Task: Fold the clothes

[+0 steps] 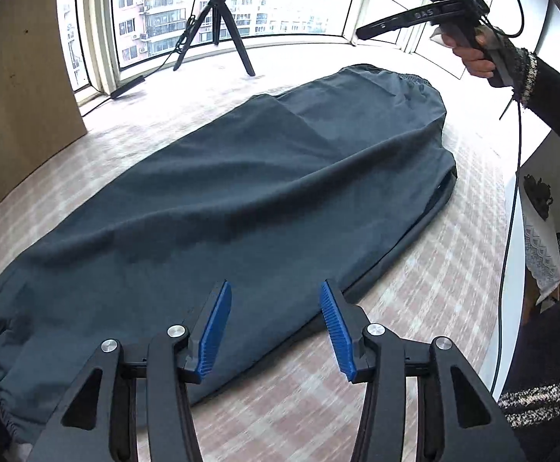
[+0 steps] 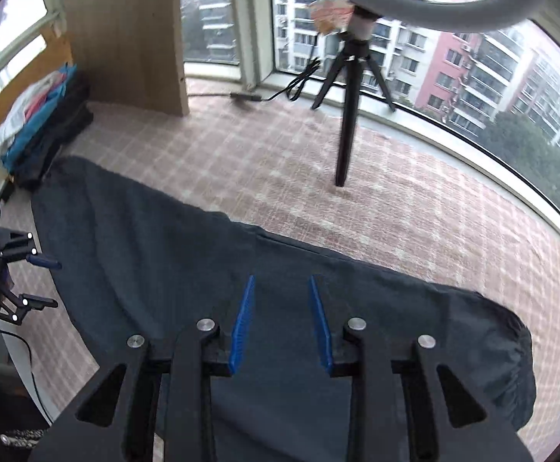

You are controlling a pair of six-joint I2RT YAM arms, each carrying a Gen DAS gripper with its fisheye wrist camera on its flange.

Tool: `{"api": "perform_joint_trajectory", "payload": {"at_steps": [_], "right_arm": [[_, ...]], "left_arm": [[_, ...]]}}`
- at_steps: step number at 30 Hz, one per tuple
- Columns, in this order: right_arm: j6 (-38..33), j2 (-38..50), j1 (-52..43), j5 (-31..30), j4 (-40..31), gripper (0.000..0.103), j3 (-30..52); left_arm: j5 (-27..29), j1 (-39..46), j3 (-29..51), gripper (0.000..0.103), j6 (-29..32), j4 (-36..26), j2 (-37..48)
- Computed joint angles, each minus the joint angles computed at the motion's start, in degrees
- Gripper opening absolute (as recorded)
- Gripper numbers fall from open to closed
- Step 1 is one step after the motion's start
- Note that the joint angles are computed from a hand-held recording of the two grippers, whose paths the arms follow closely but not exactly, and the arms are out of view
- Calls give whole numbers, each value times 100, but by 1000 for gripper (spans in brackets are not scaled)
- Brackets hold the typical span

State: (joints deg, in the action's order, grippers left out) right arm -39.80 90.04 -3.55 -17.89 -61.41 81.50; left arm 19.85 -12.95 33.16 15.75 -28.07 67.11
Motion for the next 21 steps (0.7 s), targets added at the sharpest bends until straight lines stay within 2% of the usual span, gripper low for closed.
{"api": "perform_joint_trajectory", "payload": {"at_steps": [5,9,13,15,16,19,20,21], "right_arm": [[-726,973,881,312,536,41,64],[-1155,1868,1172,31,108,41,754],[-1598,2199,1380,-123,-53,40,935],[-1786,2202,1398,-190,-72,8,902],[-1788,2157,1415,-149,63,3,842],[-1244,2148,1439,21,654,3,792],[-1073,2181,1434,43,722,3,835],[-1032,2205,1383,-62,505,3,942]], "left_arm": [[-373,-839,-11,46,-939,581,697],[-620,-1121,-60,46,-1242,754,832],[-518,-1065,-27,46,-1390,747,901],[-569,-1115,-18,46,-1417,733,908],[-629,-1167,-16,46,-1412,727,907],[-750,-1284,27,47,-1365,669,928],[-738,-1287,74,47,-1320,613,954],[-725,-1290,121,47,-1276,556,980]]}}
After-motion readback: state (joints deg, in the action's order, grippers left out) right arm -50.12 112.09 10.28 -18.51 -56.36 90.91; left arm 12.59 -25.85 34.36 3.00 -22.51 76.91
